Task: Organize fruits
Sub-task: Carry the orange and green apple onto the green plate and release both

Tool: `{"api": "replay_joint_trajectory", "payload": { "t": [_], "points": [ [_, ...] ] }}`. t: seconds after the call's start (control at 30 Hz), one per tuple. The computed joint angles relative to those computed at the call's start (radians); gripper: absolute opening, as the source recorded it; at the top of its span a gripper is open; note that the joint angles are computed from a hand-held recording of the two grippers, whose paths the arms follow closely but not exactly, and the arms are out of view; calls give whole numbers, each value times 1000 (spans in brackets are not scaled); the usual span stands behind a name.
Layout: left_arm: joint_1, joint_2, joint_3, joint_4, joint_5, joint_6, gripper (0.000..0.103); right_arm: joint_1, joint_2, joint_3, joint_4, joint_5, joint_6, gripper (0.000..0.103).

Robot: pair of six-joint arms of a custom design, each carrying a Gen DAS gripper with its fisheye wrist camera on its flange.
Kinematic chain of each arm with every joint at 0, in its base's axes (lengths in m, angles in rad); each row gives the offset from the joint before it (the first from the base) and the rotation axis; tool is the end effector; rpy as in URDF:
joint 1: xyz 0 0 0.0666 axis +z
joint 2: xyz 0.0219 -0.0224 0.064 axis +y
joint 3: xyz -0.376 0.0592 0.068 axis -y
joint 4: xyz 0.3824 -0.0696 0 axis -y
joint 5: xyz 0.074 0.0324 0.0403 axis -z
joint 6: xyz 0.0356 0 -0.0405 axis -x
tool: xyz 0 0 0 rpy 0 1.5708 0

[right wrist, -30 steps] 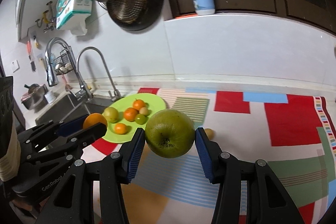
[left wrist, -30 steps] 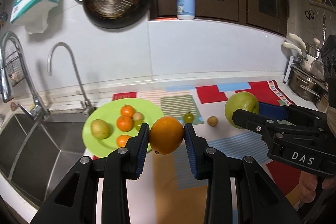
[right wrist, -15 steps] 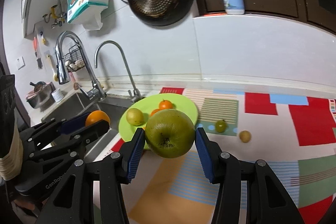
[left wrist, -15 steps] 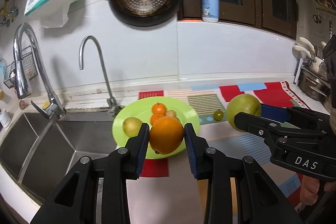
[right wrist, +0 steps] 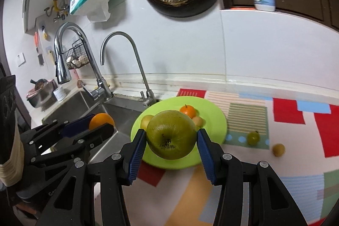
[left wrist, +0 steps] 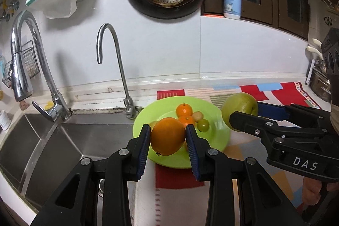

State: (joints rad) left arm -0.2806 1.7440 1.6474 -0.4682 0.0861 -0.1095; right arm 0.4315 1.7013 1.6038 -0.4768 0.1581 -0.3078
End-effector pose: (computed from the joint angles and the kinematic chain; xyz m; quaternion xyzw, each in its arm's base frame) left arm 0.6012 -0.1769 0.3936 0.1900 0.8547 -0.0787 0.4766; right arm 0.5569 0.2498 0.3979 -0.0165 0.8763 0.1074 0.4693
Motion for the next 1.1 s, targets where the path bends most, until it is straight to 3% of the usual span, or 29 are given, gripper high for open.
{"api": "replay_joint_trajectory", "payload": {
  "t": [0.37, 0.83, 0.97, 1.07, 1.1],
  "points": [
    [27, 177, 221, -68, 26, -31, 34, -31, 184, 232, -83, -50, 23, 50],
    [37, 422, 536, -207, 43, -59, 34, -74, 390, 476, -148, -139, 26, 50],
    [40, 474, 608, -264, 78, -51, 34, -82, 430, 529, -161, -162, 24, 50],
    [38, 480, 609, -262, 81, -53, 43, -86, 438, 534, -145, -175, 25, 51],
    [34, 478, 604, -259, 48, -55, 44, -86, 430, 520, -121, -171, 29, 51]
  ]
}}
